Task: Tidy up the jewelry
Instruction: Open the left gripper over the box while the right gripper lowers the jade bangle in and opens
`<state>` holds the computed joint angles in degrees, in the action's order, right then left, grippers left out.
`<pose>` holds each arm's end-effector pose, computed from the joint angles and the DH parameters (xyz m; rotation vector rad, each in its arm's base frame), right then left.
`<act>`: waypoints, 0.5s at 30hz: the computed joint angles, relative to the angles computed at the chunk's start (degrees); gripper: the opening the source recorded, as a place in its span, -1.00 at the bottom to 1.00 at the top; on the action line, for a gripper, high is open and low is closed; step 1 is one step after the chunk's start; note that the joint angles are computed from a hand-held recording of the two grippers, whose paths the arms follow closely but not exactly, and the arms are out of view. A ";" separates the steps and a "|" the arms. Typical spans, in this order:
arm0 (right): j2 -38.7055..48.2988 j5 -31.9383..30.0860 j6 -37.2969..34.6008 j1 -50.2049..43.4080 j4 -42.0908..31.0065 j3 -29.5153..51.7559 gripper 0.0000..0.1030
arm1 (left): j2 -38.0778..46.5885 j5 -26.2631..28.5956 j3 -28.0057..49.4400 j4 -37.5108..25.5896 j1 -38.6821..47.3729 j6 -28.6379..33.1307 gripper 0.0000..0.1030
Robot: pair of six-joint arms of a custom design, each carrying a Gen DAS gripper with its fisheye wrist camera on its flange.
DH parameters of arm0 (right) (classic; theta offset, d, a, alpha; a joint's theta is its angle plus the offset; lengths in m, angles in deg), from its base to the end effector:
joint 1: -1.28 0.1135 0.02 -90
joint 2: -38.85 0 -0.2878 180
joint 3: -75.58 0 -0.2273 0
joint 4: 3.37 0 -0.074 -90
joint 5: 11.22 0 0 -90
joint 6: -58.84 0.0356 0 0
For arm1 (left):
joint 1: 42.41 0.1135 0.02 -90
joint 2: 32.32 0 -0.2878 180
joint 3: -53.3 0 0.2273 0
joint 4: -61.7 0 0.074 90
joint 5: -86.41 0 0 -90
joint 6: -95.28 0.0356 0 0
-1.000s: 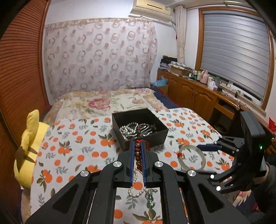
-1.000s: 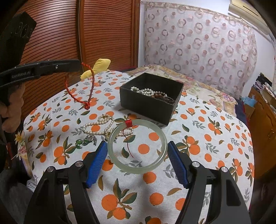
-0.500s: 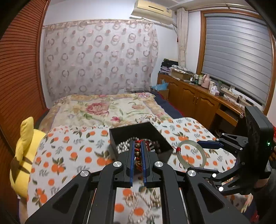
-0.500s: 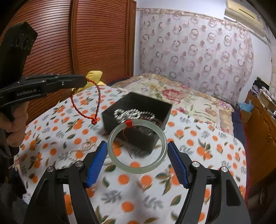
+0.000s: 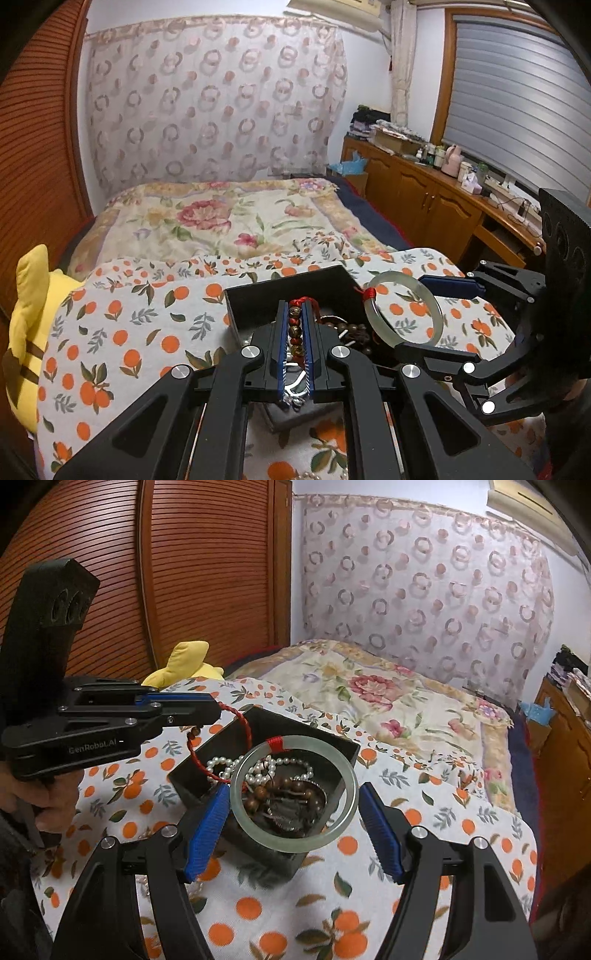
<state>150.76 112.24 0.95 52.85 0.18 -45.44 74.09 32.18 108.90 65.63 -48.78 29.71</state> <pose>0.2217 0.2478 0.1204 -0.1331 2.2531 0.0515 0.3110 -0.0557 0.1383 0.8738 2.0924 -0.5774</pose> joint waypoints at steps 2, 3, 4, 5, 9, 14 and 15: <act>0.65 -1.21 -1.15 -1.14 0.65 0.48 0.43 | 0.91 -0.19 1.25 -0.58 0.09 -0.25 -0.87; 1.10 -1.97 -1.82 -1.82 0.94 0.94 0.43 | 1.19 -0.30 1.69 -0.72 0.10 -0.36 -0.87; 1.49 -2.58 -2.42 -2.37 1.19 1.32 0.43 | 1.41 -0.36 2.19 -1.12 0.15 -0.31 -0.87; 1.81 -3.01 -2.90 -2.79 1.45 1.56 0.43 | 1.58 -0.37 2.66 -1.47 0.19 -0.30 -0.87; 3.72 -4.73 -4.74 -4.51 1.69 3.65 0.43 | 1.70 -0.46 3.56 -2.52 0.44 -0.12 -0.84; 6.46 -6.68 -5.71 -5.80 1.87 6.55 0.43 | 0.84 -0.43 2.62 -1.14 1.95 0.17 -0.38; 7.07 -7.08 -6.04 -6.09 1.71 7.38 0.43 | 0.75 -0.35 2.50 -0.98 2.19 0.21 -0.34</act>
